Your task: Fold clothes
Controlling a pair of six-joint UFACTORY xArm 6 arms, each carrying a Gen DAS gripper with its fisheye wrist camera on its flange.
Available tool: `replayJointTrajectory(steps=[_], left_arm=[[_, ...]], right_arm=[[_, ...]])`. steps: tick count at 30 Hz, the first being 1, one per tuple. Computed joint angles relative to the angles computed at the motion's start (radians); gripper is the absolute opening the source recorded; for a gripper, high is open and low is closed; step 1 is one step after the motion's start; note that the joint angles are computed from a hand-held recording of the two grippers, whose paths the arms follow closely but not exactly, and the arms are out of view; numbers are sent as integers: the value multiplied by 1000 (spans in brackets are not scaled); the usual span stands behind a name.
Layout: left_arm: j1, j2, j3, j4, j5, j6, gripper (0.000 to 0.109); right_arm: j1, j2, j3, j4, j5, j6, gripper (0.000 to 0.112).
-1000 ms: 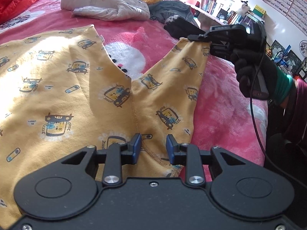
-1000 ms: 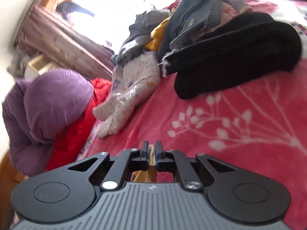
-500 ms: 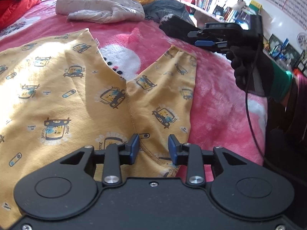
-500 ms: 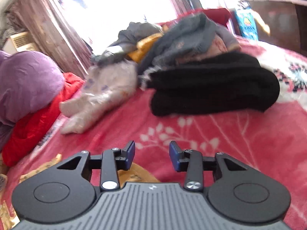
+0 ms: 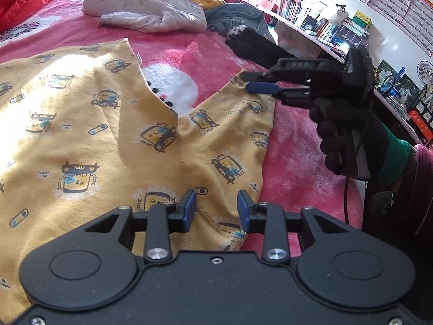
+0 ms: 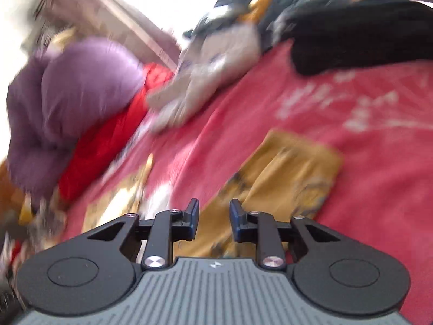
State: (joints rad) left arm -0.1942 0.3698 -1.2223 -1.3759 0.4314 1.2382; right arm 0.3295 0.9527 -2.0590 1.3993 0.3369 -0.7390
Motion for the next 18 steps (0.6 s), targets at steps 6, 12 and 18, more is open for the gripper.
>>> replayJointTrajectory(steps=[6,12,18], left_arm=[[12,-2,-5,-18,11,-5,31],[14,4,-7,0,8,-32,31],[16,9,-10,8,16,-39,31]], right_arm=[[-29,-98,138,149,294,-183,40],[8,-94,156,12,351,-174,39],[-43,-42,68,140,209,-87,47]])
